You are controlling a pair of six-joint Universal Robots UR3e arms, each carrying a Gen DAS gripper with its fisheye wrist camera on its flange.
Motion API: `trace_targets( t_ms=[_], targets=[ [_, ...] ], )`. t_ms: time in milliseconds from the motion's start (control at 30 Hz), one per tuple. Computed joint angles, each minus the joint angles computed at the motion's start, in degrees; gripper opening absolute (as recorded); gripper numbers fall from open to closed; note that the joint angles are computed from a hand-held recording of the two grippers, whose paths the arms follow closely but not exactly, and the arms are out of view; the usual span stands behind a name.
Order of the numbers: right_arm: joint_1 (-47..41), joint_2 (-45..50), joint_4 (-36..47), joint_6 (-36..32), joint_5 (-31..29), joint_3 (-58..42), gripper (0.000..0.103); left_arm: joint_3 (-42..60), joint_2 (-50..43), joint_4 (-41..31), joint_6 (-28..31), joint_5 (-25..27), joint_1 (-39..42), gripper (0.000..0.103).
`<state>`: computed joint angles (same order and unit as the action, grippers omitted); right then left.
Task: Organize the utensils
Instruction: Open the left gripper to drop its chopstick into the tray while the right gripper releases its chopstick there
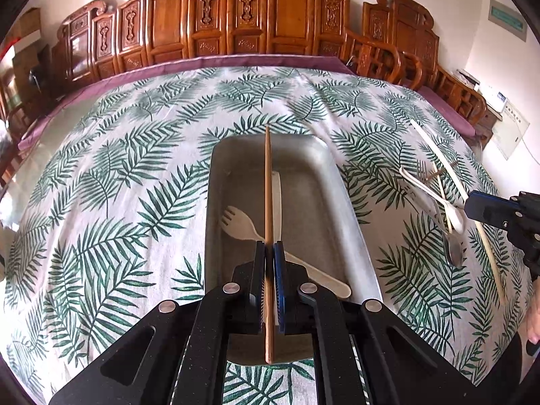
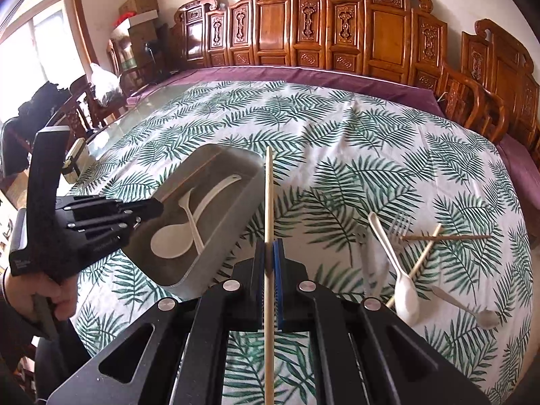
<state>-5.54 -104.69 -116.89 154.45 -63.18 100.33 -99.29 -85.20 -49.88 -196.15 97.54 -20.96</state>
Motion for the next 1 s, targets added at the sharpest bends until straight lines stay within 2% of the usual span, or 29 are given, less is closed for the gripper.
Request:
trace_targets(
  t_ms=[367, 633, 1000],
  targets=[
    [9.5, 8.0, -5.0, 6.6, -4.5, -5.1, 0.006, -0.5, 5.5, -1.8, 3.3, -0.3, 1.8, 0.005],
    [14.8, 17.3, -6.8, 16.3, -4.3, -13.4, 0.006, -2.5, 11.7, -3.0, 6.0, -0.6, 4.9, 0.006],
    [21.6, 27.0, -9.3, 22.9, -10.9, -22.2, 0.006, -8.1, 19.0, -3.1, 7.5, -4.2, 10.4, 0.008]
  ],
)
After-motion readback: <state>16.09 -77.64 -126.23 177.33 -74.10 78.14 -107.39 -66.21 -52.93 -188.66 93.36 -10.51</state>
